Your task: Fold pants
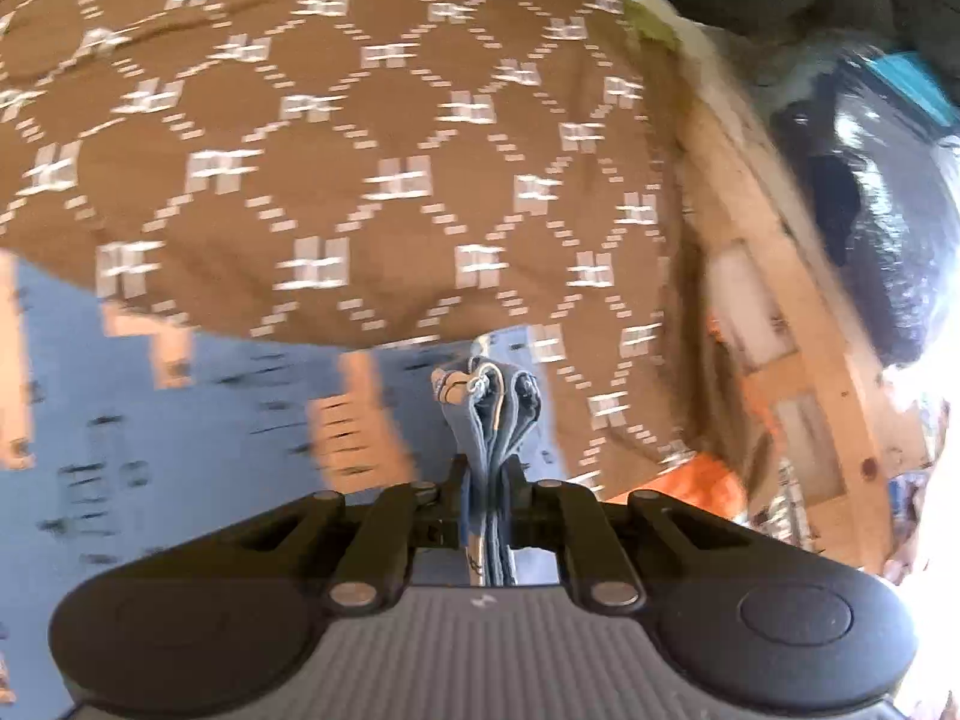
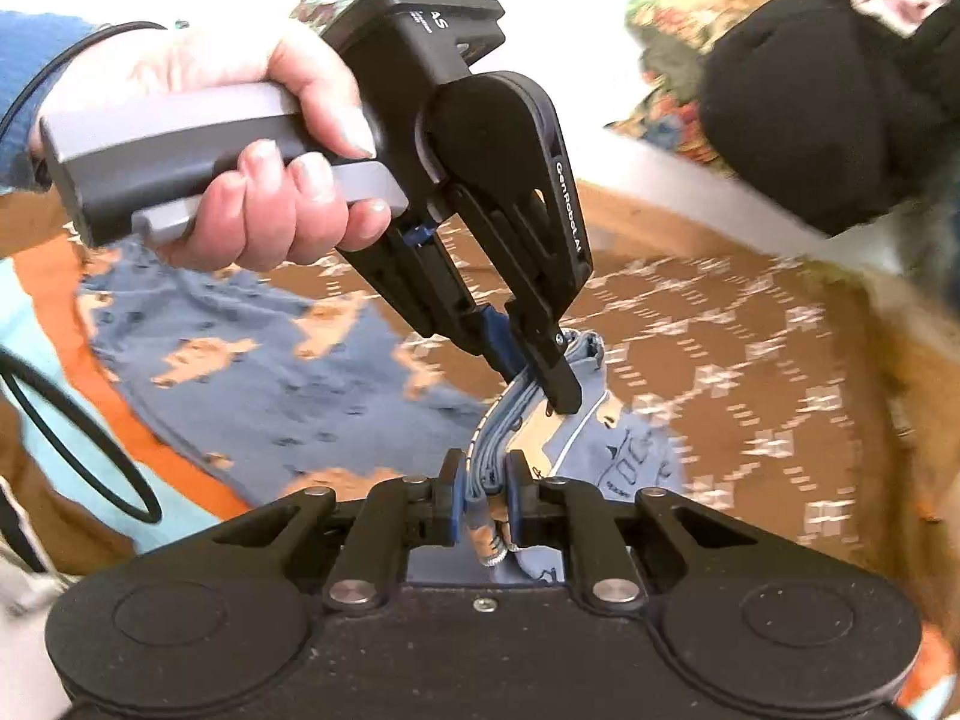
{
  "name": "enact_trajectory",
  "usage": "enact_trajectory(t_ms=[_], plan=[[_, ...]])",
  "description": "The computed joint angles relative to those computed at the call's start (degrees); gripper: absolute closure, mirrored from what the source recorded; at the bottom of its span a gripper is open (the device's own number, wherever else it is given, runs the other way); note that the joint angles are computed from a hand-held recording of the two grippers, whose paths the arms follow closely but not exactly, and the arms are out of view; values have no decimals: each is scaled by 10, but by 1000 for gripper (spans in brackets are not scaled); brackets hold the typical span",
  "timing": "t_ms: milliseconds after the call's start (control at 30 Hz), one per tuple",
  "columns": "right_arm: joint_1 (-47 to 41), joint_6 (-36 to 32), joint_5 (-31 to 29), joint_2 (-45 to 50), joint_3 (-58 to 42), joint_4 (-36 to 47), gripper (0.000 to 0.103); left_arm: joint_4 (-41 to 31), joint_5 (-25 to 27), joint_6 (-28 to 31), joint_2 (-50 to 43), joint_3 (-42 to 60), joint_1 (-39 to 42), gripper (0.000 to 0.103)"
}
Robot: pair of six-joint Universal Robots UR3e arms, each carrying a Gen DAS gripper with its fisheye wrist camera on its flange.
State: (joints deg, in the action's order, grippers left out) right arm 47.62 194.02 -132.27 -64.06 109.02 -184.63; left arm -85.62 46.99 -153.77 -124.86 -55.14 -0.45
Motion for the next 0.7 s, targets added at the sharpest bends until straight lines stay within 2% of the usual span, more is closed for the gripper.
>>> enact_trajectory(t_ms=[100,267,367,500,700], plan=[[-3,39,33,36,-55,41,89,24,21,26,5,-36,23,93],[-12,95,68,96,-121,83,89,69,36,34,-22,-65,43,92],[-16,110,79,115,-130,75,89,72,34,46,-37,-69,57,89],[-11,109,76,120,-118,49,87,91,30,56,-29,-98,67,76],[-7,111,69,121,-109,27,86,123,32,54,-13,-132,66,75]])
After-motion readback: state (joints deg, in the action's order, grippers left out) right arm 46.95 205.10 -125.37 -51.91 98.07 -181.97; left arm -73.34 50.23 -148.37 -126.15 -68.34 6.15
